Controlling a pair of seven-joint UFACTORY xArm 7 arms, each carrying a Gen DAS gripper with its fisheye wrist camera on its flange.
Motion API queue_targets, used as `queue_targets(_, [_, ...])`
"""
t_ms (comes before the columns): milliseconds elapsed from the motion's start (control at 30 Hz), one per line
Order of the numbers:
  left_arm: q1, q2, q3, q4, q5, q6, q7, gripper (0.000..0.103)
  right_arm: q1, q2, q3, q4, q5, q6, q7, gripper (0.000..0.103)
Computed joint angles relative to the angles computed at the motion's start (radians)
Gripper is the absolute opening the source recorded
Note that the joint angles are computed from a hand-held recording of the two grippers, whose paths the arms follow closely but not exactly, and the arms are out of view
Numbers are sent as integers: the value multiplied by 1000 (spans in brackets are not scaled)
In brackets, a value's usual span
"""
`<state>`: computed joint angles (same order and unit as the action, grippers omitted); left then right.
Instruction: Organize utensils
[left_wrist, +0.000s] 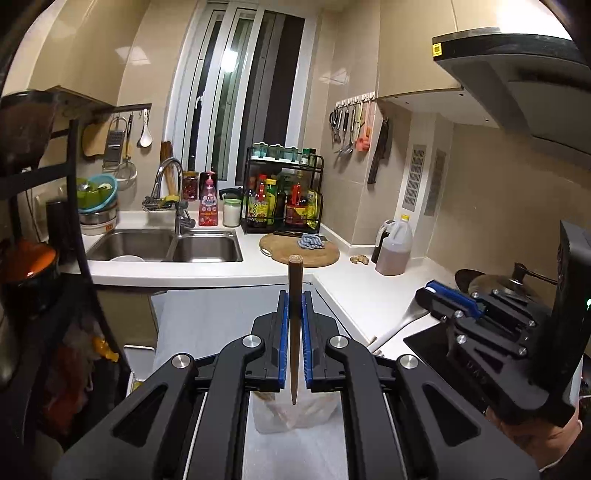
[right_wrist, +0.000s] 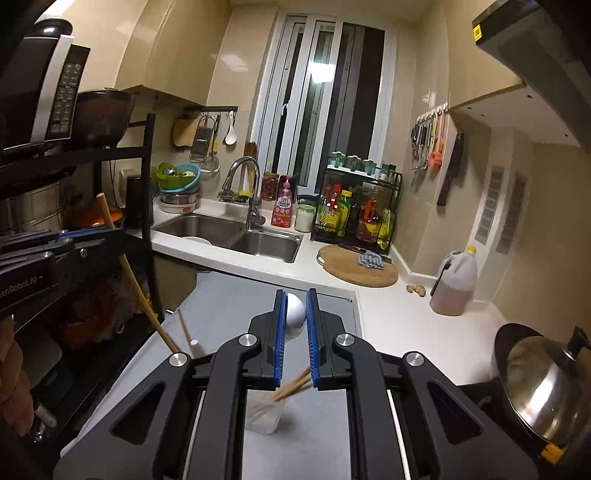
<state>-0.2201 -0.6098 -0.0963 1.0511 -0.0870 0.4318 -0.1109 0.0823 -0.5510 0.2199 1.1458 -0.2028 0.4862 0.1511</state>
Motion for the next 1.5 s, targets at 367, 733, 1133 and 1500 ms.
queue_targets(367, [-12,164,-5,-33,-1,-47,4,6,21,165,-17,-29,-23,-57,10,11])
queue_targets(733, [11,4,-3,-137,3,-129,-28,31,50,33,-62,-182,47,-192,13,37])
queue_targets(1133, [123,-399,-93,-571,81,-212,-190,82,-67,-394,33,-621,93,-365,150,90])
queue_targets(1500, [186,-315,-165,-671,161,-253,-355,91,-135,-342,104,-723,55,-346,254,92])
